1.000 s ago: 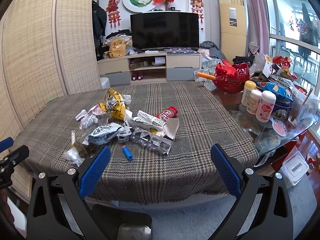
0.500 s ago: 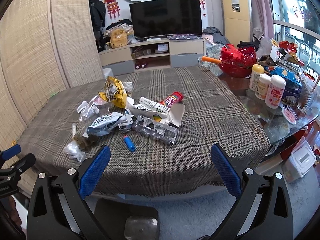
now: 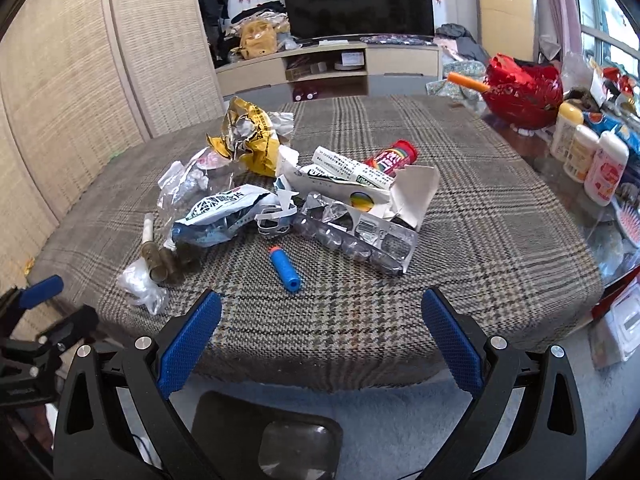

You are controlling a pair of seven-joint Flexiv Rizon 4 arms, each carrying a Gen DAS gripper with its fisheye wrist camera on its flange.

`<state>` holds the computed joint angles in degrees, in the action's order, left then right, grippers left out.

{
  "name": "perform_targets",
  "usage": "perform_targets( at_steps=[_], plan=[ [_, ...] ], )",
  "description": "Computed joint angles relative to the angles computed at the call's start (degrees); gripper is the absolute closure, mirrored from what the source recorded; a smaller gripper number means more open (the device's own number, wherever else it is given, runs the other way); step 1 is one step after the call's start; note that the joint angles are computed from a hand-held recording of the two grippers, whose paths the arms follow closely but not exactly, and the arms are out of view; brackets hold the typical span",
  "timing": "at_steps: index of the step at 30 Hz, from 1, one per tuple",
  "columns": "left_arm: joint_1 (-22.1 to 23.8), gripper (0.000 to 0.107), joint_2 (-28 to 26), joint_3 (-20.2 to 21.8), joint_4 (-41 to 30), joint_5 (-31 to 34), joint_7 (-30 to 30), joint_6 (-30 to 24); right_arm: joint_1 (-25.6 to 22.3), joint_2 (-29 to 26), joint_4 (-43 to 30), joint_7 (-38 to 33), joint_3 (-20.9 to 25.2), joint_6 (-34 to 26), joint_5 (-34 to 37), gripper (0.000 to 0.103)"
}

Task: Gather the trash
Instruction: 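Grasp the clear plastic bag with the left tool while the right tool grasps the blue marker, then lower the plastic bag into the bin and open the left tool while the right drops the marker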

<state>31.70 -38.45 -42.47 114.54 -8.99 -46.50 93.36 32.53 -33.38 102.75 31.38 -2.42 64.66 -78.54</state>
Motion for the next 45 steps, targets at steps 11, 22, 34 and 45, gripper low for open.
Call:
perform_targets(
  at_steps=[11, 22, 34, 45],
  plan=[
    [-7.22, 0.041, -1.75, 5.34, -6.04, -5.95, 4.18, -7.63, 1.08, -6.87, -6.52, -15.91, -2.03, 6.23, 12.59, 0.051],
    [-16.96, 0.064, -2.37, 14.93, -11.40, -12.91, 6.85, -12.81, 5.36, -8.89, -8.95, -25.68, -5.78, 3.25, 19.99, 0.077],
    [-13.74, 0.087, -0.17, 11.49, -6.80, -21.42, 16.62, -12.07, 6.46, -7.49, -6.18, -24.47, -7.46, 10.09, 19.81, 0.090],
    [0.20, 0.088, 1.40, -4.11, 4.72, -21.08, 21.47, -5.30, 9.90, -3.95, 0.26, -17.00, -11.34, 17.62, 15.45, 0.090]
  ],
)
